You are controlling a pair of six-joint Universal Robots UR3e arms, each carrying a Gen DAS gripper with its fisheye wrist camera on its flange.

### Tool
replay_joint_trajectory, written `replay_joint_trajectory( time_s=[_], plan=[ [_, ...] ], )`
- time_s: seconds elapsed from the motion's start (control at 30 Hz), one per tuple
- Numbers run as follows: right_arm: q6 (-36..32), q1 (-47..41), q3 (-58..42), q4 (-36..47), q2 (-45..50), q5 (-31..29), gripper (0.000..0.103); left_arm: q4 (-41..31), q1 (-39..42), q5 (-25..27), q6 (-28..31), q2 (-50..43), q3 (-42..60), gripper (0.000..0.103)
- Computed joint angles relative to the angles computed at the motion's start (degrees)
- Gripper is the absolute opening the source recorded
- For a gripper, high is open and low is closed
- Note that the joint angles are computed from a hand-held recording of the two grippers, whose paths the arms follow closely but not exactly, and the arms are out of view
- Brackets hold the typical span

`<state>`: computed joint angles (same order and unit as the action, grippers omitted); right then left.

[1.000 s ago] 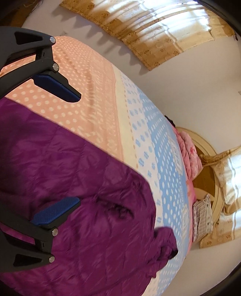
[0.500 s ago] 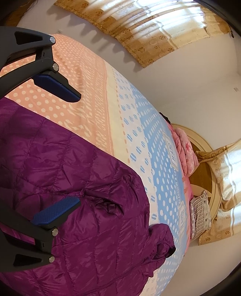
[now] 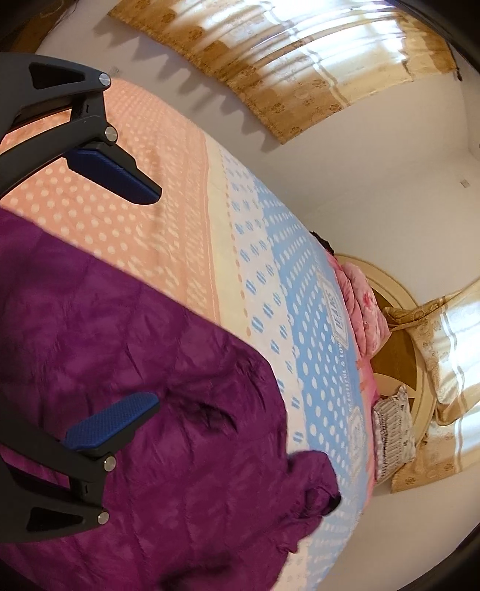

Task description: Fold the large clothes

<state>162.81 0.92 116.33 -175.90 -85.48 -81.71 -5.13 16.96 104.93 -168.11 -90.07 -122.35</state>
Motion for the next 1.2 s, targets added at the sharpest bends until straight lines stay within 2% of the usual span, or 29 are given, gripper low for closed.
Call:
replay_joint_trajectory(
  time_s=[0.1, 0.2, 0.23, 0.33, 0.43, 0.57, 0.6, 0.63, 0.67, 0.7, 0.73, 0.77, 0.93, 1.07, 1.2],
  plan=[
    [-0.9, -9.8, 7.2, 2.1, -9.1, 7.9, 0.075, -3.0, -6.0, 0.3, -3.0, -1.8, 4.2, 0.102],
    [-0.6, -19.9, 13.2, 2.1, -16.3, 13.1, 0.083, -7.4, -11.6, -0.5, -6.3, -4.6, 9.8, 0.102],
    [-0.4, -22.6, 14.7, 1.2, -17.2, 13.2, 0.087, -9.2, -13.9, -0.7, -7.5, -6.4, 12.6, 0.102],
    [-1.2, -27.6, 18.0, 1.4, -18.9, 12.4, 0.088, -12.0, -20.4, -0.3, -10.9, -12.5, 20.6, 0.102],
    [-1.4, -29.3, 21.5, -1.8, -17.8, 11.5, 0.088, -18.3, -24.8, -3.3, -12.7, -20.7, 32.0, 0.102],
    [-1.3, -29.7, 25.7, -8.1, -15.5, 10.4, 0.088, -28.1, -27.0, -8.4, -14.6, -31.9, 46.9, 0.101],
    [-0.7, -29.0, 26.2, -9.9, -14.1, 9.9, 0.088, -30.1, -27.1, -10.4, -14.2, -34.4, 49.8, 0.096],
    [-1.0, -29.8, 27.0, -10.3, -14.3, 10.6, 0.088, -32.5, -27.9, -9.9, -13.9, -37.5, 53.6, 0.065],
    [-0.6, -29.3, 27.2, -11.9, -13.0, 10.2, 0.088, -34.7, -28.5, -10.4, -14.2, -39.2, 56.0, 0.024],
    [-0.6, -29.4, 27.6, -12.9, -12.1, 10.5, 0.088, -36.6, -27.9, -13.3, -14.0, -40.0, 57.3, 0.016],
    [-1.0, -30.2, 28.1, -13.4, -11.8, 11.1, 0.088, -35.4, -27.6, -14.4, -14.2, -39.3, 56.1, 0.013],
    [-2.3, -32.3, 29.7, -14.2, -11.9, 12.7, 0.088, -32.5, -27.8, -13.3, -14.0, -38.0, 53.9, 0.01],
    [-2.7, -36.7, 32.1, -14.4, -12.6, 16.7, 0.089, -21.1, -28.2, -4.3, -9.4, -30.9, 45.4, 0.01],
    [-2.8, -35.6, 32.4, -16.3, -10.3, 15.2, 0.093, -14.3, -27.2, 3.3, -4.4, -28.6, 41.3, 0.01],
    [-2.9, -34.3, 31.4, -15.7, -9.4, 13.7, 0.093, -13.4, -27.5, 10.9, -2.9, -32.6, 41.4, 0.011]
  ],
)
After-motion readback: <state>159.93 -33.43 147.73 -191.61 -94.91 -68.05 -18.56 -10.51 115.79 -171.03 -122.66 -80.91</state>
